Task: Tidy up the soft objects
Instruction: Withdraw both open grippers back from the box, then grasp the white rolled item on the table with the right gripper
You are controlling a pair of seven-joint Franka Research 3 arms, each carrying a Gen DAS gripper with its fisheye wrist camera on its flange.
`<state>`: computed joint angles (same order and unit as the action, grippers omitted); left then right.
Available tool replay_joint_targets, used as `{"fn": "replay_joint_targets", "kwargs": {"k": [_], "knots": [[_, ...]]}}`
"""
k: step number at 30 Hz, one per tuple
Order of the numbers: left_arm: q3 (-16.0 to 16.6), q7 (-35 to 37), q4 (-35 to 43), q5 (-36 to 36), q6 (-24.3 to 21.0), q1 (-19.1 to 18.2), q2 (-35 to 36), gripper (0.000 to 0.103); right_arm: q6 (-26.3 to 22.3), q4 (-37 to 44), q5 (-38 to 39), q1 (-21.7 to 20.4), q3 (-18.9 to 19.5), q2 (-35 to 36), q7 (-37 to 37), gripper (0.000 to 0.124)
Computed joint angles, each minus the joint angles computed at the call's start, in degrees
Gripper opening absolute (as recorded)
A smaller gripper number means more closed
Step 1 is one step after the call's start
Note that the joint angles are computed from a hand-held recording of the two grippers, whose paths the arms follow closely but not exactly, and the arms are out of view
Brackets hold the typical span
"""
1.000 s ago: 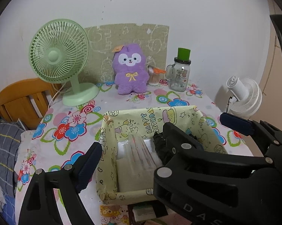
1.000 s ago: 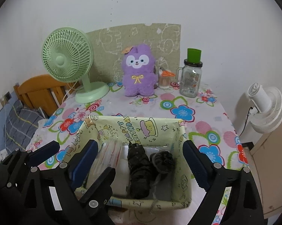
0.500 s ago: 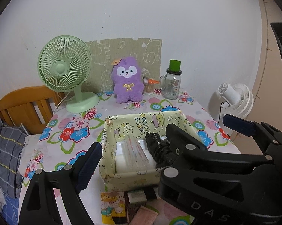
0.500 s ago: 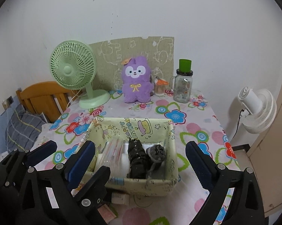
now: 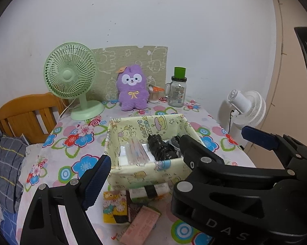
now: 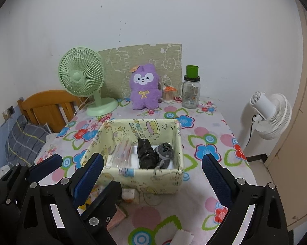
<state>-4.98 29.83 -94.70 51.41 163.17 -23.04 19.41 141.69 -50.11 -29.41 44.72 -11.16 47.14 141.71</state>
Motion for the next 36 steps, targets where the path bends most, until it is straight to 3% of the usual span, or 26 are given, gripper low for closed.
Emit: {"fn": "replay_joint_targets", "kwargs": {"k": [7,18,24,36], "knots": [[0.19,-3.73,-3.28,3.20,1.13,-0.80,-1.85,0.090,2.85,-10.67,-4.22,2.06,-1.14,-6.08,5.45,0.099],[-0.38,-9.73,-6.87,9.08,1.48,-0.95,-3.38,0.090,4.83,-20.12,-11.37,2.91,-0.21,-11.02,12.95,0.099],[-0.37,-18.28,-8.78,16.44,0.51,-1.51,-4.00,0.090,4.16,-24.28,-17.15,4.19,-0.40,-12.86,18.66,0.099],[-2.09,-18.78,-11.28,16.28,0.80,-0.42,-3.16,0.090,3.94,-29.67,-19.22,2.47,3.02,-14.50,22.94,0.099]]}}
